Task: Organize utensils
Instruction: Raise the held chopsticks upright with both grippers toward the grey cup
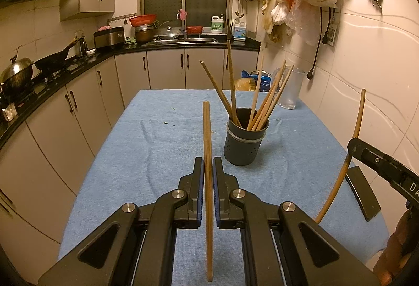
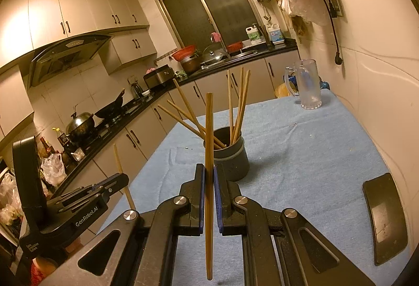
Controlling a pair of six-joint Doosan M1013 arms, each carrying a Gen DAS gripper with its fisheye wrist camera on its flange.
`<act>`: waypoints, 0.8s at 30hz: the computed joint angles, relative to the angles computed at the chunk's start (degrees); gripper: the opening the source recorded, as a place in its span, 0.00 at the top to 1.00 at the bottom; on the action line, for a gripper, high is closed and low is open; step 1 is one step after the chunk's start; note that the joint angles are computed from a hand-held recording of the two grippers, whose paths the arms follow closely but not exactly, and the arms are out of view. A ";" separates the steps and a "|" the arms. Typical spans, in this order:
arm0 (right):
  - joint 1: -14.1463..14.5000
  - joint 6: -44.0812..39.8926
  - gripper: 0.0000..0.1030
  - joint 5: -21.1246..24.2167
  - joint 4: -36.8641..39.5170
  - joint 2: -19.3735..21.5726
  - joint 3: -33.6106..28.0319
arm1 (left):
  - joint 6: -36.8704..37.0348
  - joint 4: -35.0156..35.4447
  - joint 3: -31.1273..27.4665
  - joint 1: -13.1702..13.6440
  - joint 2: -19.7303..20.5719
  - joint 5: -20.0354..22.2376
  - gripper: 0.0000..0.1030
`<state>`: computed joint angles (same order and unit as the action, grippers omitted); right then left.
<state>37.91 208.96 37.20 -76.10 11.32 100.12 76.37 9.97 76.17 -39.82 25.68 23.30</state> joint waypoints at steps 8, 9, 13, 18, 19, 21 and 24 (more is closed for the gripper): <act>0.01 -0.67 0.93 0.14 0.70 -0.11 -0.15 | -0.17 0.02 0.14 0.00 -0.09 0.05 0.94; 0.01 -0.97 0.93 0.23 0.98 -0.14 -0.24 | -0.28 0.07 0.33 0.01 -0.23 0.05 0.94; -0.19 -1.60 0.93 0.14 1.86 -0.05 -0.72 | -1.46 1.56 0.78 -0.03 -0.49 0.02 0.94; -0.50 -1.54 0.93 -0.37 2.26 0.19 -0.93 | -1.34 1.20 0.07 0.19 0.11 0.61 0.94; -0.58 -1.76 0.93 -0.49 2.47 0.24 -1.00 | -1.58 1.46 0.02 0.18 0.19 0.66 0.94; -0.73 -2.29 0.93 -0.51 2.87 0.29 -1.13 | -1.47 1.26 -0.79 0.15 0.73 1.17 0.94; -1.00 -2.25 0.93 -0.61 2.99 0.39 -1.12 | -0.53 0.07 -1.42 0.28 1.15 1.57 0.94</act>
<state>36.91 206.72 36.59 -73.11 11.71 99.00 75.84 10.03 74.75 -39.55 26.83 24.87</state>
